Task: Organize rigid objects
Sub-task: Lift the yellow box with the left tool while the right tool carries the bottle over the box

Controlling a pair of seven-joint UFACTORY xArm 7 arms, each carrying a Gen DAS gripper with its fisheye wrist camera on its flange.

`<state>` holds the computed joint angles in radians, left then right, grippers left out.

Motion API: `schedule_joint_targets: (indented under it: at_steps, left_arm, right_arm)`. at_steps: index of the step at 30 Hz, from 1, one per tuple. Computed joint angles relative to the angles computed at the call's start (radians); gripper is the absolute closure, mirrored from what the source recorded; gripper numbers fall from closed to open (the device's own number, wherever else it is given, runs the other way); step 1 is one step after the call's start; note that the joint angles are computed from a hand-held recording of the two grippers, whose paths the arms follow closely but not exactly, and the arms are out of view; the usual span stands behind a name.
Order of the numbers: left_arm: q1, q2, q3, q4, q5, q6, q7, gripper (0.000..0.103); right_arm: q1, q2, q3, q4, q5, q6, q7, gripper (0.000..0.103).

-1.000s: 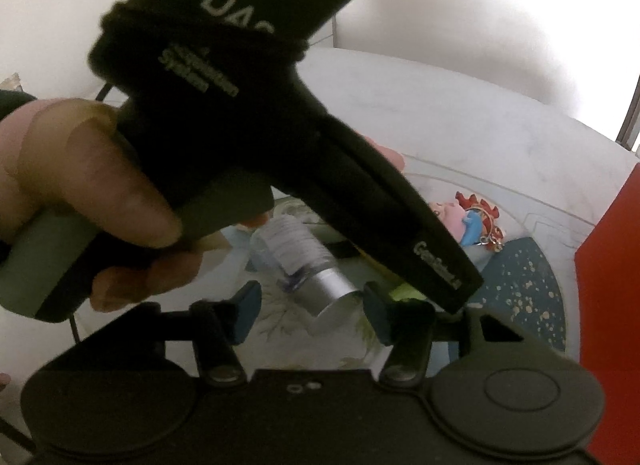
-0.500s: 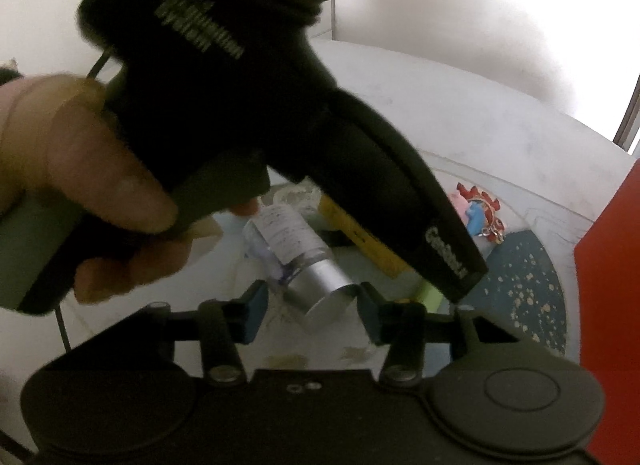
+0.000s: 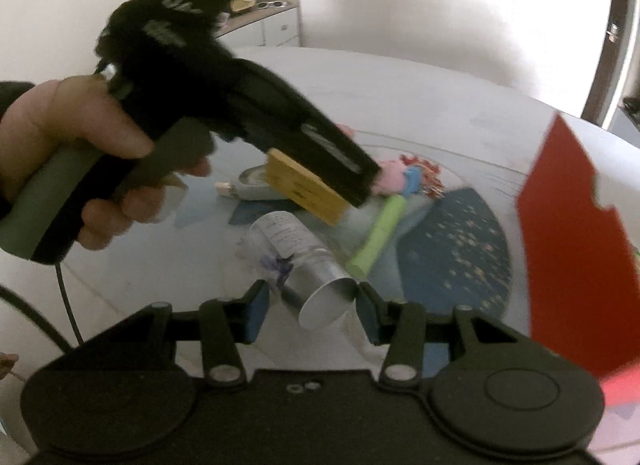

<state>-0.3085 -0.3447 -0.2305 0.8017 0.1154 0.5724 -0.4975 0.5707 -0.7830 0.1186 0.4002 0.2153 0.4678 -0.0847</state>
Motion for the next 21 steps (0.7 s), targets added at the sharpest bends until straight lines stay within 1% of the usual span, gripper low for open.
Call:
schedule_joint_targets:
  at_steps: [2,3,4,5,6,7,8,15,21]
  left_arm:
    - [-0.001,-0.014,0.0,-0.002,-0.008,0.005,-0.009,0.025]
    - [-0.002,-0.021,0.0,-0.002,-0.011,0.007,-0.013,0.025]
    - [-0.002,-0.028,-0.001,-0.002,-0.014,0.008,-0.017,0.025]
    - [-0.002,-0.034,-0.003,-0.001,-0.014,0.012,-0.023,0.025]
    - [-0.001,-0.041,-0.007,0.002,-0.014,0.018,-0.032,0.025]
    - [-0.002,-0.047,-0.008,0.004,-0.017,0.023,-0.037,0.025]
    - [-0.005,-0.055,-0.009,0.007,-0.022,0.027,-0.041,0.025]
    - [-0.017,-0.089,-0.037,0.056,-0.024,0.073,-0.074,0.025]
    - [-0.029,-0.083,-0.064,0.123,-0.013,0.094,-0.106,0.025]
  right_arm:
    - [-0.011,-0.063,-0.016,-0.023,0.002,0.043,-0.003,0.056]
    - [-0.019,-0.054,0.014,-0.012,-0.005,0.029,0.027,0.056]
    - [-0.026,-0.077,0.012,-0.017,-0.01,0.039,0.034,0.056]
    - [-0.029,-0.085,-0.001,-0.023,-0.011,0.037,0.028,0.056]
    - [-0.041,-0.085,-0.024,-0.032,-0.003,0.023,-0.002,0.056]
    - [-0.044,-0.126,-0.033,-0.039,-0.015,0.051,0.01,0.056]
    - [-0.051,-0.127,-0.045,-0.044,-0.015,0.04,0.0,0.056]
    - [-0.119,-0.226,-0.08,-0.026,-0.012,0.112,0.0,0.056]
    - [-0.176,-0.264,-0.119,0.0,-0.014,0.123,-0.037,0.056]
